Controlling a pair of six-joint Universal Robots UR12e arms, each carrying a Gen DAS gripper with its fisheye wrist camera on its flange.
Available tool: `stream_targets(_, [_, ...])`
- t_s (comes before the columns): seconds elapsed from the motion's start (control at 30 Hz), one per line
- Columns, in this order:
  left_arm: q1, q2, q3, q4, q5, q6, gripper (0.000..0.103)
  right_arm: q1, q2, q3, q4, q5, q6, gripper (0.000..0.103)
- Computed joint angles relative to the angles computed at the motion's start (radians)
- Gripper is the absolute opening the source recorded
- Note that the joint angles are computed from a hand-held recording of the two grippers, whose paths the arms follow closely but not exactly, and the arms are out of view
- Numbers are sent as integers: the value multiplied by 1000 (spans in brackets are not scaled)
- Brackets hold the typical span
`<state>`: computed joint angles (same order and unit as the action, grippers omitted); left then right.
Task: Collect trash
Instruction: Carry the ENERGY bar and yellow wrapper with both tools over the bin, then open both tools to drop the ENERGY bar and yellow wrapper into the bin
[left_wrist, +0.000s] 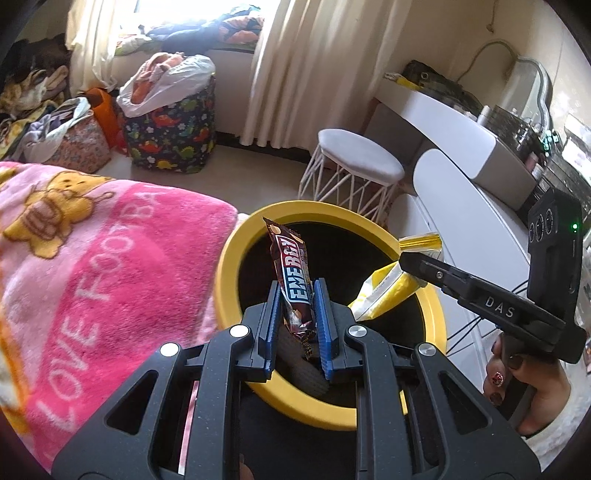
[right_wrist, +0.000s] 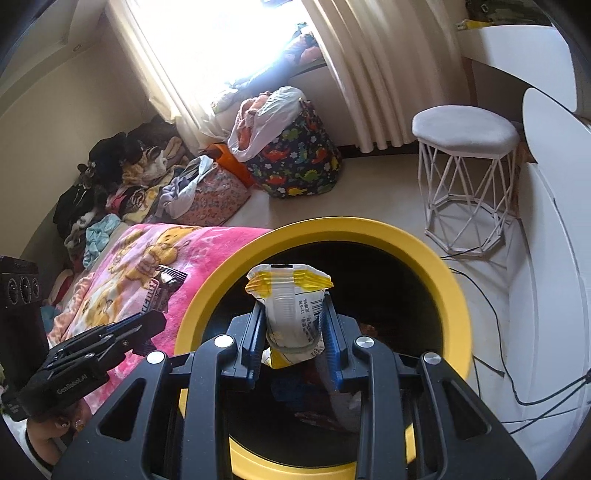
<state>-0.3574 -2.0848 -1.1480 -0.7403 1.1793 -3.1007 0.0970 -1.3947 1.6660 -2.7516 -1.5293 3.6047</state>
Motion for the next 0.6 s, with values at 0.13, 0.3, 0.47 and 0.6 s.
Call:
stream_targets(0.13, [-10,-10,14,-12,0,18,13,-4,-11,14,-1,-8,6,27])
stream_targets(0.3, [-20,-21,31,-27,2,40,13,-8,-20,21,6,-13,8,27])
stream_targets(0.47, [-27,-34,51,-47,6,57,13,-11,-27,28,8,-10,14,27])
stream_targets(0.6, [-32,-46,71,-67,7,72,13,-14,-31,33,19,-3,18,27])
